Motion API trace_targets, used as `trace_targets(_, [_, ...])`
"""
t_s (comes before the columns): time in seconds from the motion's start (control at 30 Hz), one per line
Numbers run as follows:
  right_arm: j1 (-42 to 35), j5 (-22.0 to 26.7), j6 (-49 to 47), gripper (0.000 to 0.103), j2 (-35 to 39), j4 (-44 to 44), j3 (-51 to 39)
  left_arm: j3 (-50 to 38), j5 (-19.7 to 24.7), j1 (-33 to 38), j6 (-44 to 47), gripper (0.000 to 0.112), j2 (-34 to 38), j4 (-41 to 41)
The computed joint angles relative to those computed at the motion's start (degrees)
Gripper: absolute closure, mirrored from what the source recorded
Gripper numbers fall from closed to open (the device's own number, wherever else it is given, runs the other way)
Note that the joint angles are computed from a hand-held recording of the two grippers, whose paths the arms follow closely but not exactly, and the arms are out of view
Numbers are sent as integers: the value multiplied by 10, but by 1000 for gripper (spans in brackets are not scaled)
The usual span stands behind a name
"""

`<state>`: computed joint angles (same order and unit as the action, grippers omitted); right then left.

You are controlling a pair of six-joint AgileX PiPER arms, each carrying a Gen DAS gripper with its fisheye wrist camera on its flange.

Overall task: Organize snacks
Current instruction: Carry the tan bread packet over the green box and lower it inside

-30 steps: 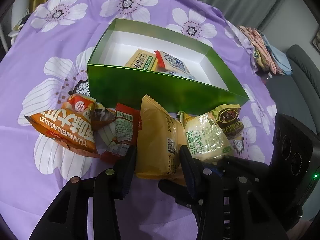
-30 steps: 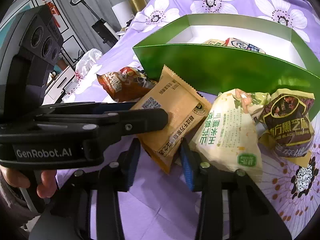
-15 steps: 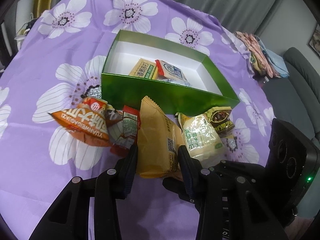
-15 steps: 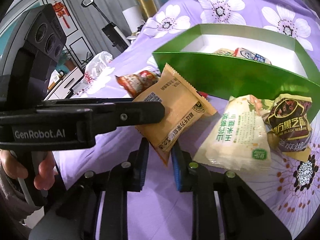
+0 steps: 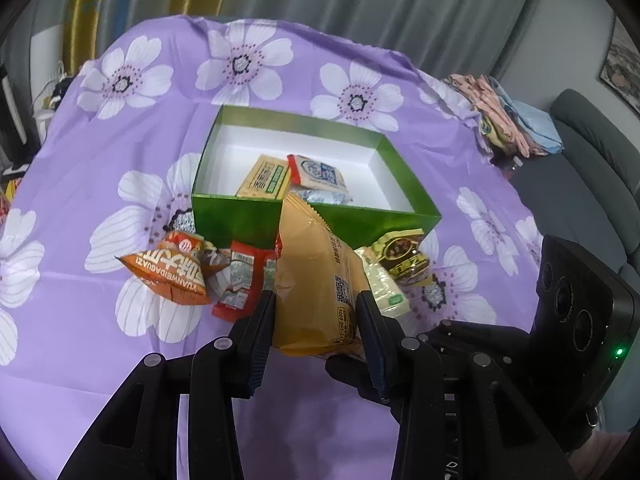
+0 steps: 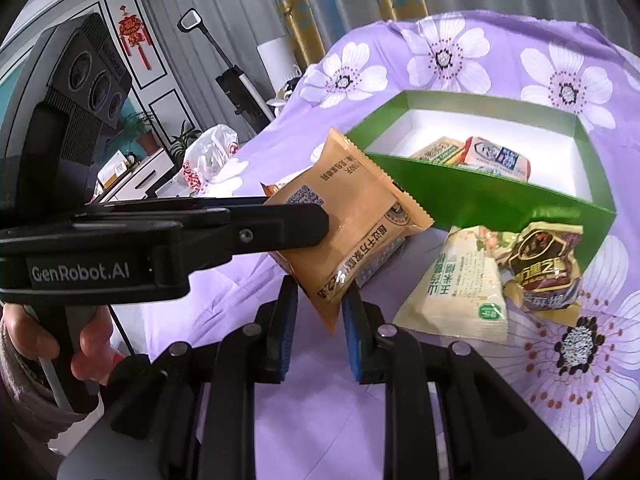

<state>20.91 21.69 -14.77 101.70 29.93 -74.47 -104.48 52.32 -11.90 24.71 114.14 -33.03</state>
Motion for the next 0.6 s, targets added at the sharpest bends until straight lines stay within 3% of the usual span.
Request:
trace_targets(0.37, [-7, -14, -10, 80, -28, -6, 13, -13, -5, -15, -4, 71, -14, 13])
trace_targets(0.6, [-25, -11, -36, 80, -23, 7, -9, -69, 9, -22, -19, 71, 8, 21])
